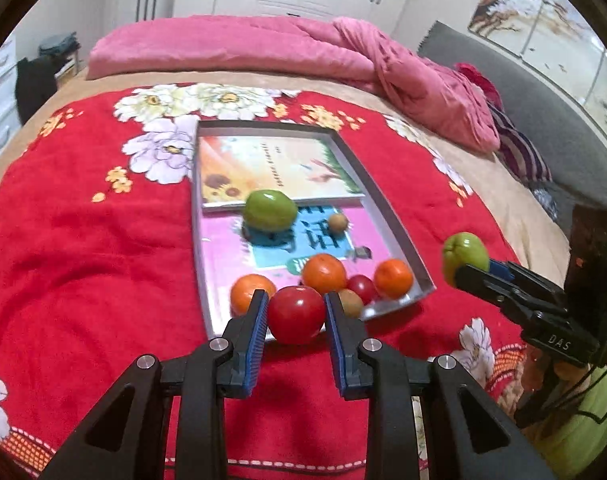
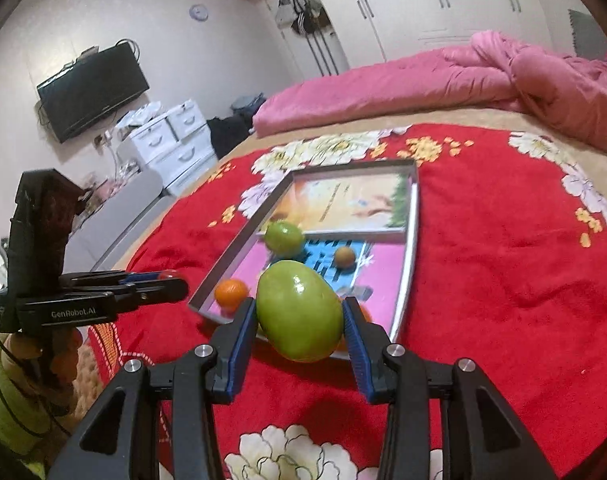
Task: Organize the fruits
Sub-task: 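Lift and carry the held tomato and green fruit toward the tray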
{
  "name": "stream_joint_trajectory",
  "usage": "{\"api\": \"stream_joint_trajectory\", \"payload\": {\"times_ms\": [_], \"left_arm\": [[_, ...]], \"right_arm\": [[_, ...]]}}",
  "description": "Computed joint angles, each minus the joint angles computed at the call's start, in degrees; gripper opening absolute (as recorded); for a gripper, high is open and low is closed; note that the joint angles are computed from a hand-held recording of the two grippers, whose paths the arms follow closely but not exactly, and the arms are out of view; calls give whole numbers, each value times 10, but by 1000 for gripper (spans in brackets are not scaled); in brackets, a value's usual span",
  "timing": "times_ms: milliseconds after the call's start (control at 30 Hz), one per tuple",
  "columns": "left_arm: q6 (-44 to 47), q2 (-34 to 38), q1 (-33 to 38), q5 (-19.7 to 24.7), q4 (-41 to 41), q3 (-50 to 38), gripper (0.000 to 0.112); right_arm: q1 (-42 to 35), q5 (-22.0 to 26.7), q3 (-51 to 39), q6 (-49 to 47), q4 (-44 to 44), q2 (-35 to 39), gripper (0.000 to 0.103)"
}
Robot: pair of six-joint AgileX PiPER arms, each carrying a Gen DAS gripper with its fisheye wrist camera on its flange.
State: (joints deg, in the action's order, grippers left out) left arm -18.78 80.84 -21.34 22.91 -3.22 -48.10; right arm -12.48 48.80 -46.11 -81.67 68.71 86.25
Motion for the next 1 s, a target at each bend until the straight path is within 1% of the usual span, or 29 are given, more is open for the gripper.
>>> {"api": "stream_joint_trajectory", "payload": {"times_ms": [200,267,400,533,600,700,867,1000], "left_arm": [[-62,8,-5,-4,65,-9,29],[-70,15,-10,-8,73,-12,29],[-80,34,-18,-14,79,-19,29],[-101,58,-27,-16,99,-27,29],[-103,69,-30,-18,100,-30,29],[-130,79,-38,-19,130,-32,29],[-136,91,-41,-19,137,-35,29],[-145,100,-44,-19,149,-38,29]], "right_arm": [[-3,-26,-3,-6,17,-2,43],[4,-46,-3,-8,20,-4,43],[15,-64,-8,-12,29,0,43],[30,-95,-3,-23,38,0,43],[32,-99,-5,-22,38,3,43],[38,-115,-6,-22,41,6,43],[36,-111,-6,-25,42,9,43],[52,-114,3,-41,39,5,43]]}}
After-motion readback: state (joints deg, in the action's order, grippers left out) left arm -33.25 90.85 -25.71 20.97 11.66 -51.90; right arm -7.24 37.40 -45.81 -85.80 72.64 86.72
